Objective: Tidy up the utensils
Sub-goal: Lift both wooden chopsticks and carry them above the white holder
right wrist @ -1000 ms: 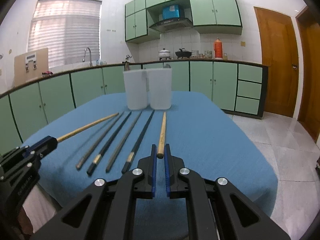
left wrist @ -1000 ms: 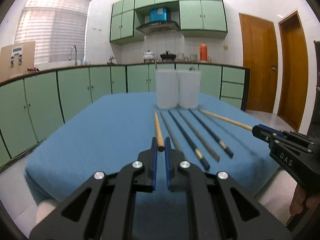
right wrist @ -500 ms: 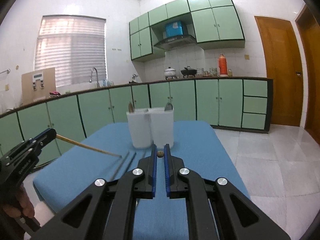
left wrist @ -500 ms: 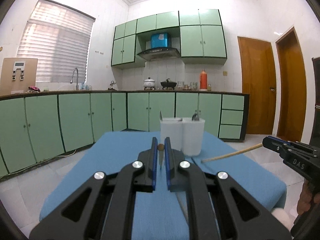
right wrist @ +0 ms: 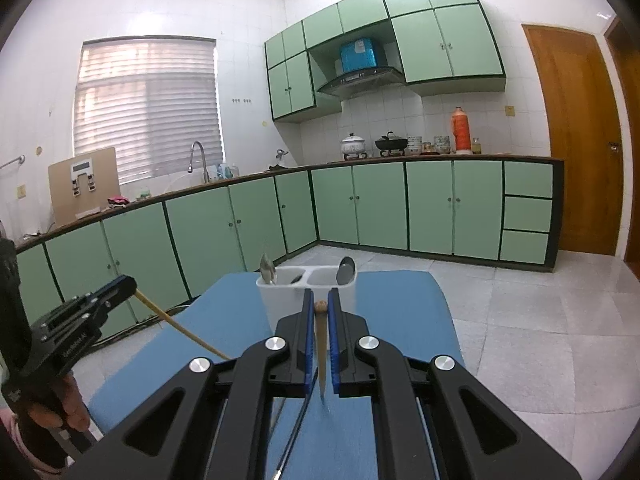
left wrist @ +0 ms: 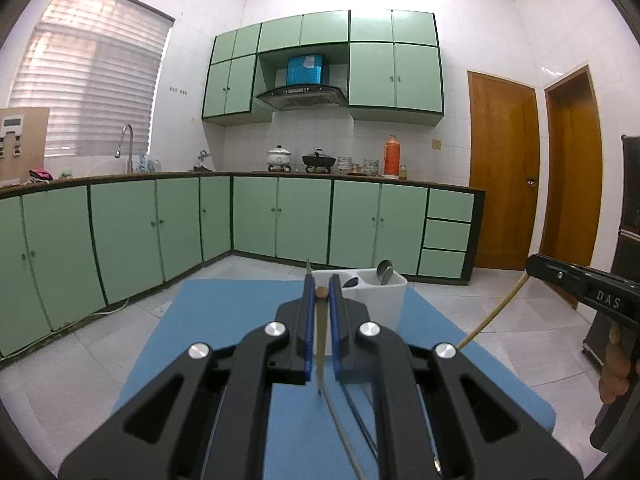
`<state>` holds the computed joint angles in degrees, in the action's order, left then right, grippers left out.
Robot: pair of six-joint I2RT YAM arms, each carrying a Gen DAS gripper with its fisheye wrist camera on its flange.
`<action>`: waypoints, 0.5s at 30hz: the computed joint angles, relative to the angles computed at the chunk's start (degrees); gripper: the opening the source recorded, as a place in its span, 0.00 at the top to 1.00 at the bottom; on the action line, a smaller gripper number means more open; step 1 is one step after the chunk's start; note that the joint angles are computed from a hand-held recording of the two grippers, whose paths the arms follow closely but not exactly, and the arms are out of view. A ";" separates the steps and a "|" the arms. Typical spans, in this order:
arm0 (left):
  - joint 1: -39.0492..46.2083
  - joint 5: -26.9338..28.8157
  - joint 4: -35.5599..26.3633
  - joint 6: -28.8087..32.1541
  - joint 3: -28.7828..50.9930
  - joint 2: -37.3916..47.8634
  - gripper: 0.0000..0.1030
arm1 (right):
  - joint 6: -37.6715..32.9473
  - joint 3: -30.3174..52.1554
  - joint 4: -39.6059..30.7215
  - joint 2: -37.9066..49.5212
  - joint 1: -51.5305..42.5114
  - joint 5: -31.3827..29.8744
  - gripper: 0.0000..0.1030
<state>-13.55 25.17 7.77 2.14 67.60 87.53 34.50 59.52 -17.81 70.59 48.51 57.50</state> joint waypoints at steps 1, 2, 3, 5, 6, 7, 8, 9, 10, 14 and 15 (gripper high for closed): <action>0.04 0.28 -1.03 -0.12 1.47 0.80 0.94 | -0.06 0.75 -0.30 0.27 -0.60 -0.72 0.93; -0.10 0.34 -2.13 -0.23 3.11 1.62 0.94 | -0.15 1.62 -0.89 0.53 -1.42 -1.63 0.93; -0.23 0.37 -3.08 -0.19 4.47 2.29 0.94 | -0.67 2.47 -1.24 0.67 -2.38 -2.71 0.93; -0.32 0.56 -4.53 -0.18 6.53 3.28 0.94 | -1.38 3.73 -1.35 1.46 -3.45 -3.79 0.93; -0.25 0.90 -5.54 -0.19 7.88 3.83 0.94 | -1.95 4.48 -1.65 1.71 -3.99 -4.31 0.93; -0.18 1.09 -6.03 -0.22 8.45 3.93 0.94 | -2.48 4.77 -1.55 1.78 -4.26 -4.58 0.93; -0.06 1.37 -6.86 -0.21 9.58 4.26 0.94 | -3.20 5.26 -1.53 1.86 -4.69 -4.97 0.93; 0.06 1.55 -7.09 -0.24 9.98 4.35 0.94 | -3.58 5.29 -1.33 1.81 -5.01 -5.25 0.93; 0.22 1.84 -7.69 -0.27 10.87 4.53 0.94 | -4.19 5.69 -1.31 1.88 -5.38 -5.63 0.93; 1.23 3.12 -10.60 0.38 13.92 5.26 0.94 | -6.63 7.58 -1.11 2.58 -6.64 -6.63 0.93; 1.38 3.40 -11.55 0.36 15.16 5.61 0.94 | -7.29 8.22 -1.13 2.74 -6.93 -6.79 0.93</action>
